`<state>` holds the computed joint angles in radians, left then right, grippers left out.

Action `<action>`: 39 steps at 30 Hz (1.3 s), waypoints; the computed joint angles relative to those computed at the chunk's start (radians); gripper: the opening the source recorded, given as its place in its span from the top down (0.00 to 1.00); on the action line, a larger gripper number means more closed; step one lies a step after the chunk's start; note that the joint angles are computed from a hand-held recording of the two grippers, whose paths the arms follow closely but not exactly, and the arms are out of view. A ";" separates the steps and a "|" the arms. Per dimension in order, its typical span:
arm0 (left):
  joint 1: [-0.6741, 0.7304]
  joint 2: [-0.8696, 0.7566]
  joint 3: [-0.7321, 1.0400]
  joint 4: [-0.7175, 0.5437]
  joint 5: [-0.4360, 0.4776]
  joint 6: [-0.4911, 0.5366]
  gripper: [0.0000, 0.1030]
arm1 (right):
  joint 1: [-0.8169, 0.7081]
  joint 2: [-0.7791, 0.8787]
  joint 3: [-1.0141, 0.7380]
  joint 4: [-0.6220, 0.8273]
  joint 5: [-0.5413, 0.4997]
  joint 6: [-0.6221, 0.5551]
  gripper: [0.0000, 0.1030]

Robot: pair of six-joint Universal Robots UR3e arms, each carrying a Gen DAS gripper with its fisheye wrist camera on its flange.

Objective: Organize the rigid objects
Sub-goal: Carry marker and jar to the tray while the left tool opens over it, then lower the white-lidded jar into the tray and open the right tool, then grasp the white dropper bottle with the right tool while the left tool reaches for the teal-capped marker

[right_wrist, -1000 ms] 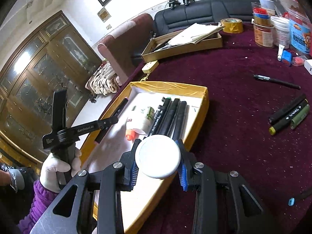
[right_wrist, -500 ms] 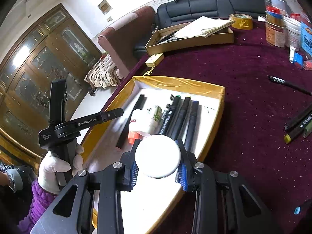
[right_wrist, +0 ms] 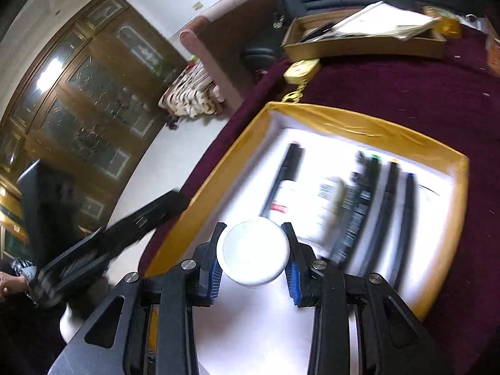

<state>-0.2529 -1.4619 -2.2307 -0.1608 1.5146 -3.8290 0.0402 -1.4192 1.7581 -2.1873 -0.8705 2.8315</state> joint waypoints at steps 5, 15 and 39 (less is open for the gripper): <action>-0.023 0.124 -0.102 0.031 0.074 -0.033 0.39 | 0.092 0.146 -0.149 0.009 -0.036 0.063 0.70; -0.060 0.208 -0.214 0.053 0.156 -0.074 0.33 | 0.181 0.345 -0.375 0.019 -0.130 0.195 0.68; -0.364 -0.101 0.113 -0.020 0.292 -0.151 0.33 | -0.601 -0.259 0.189 0.346 0.125 -0.331 0.59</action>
<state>-0.6174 -1.5625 -2.1182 -0.1804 1.8065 -3.9800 -0.5605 -1.6784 1.9475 -1.8410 -0.7460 2.5006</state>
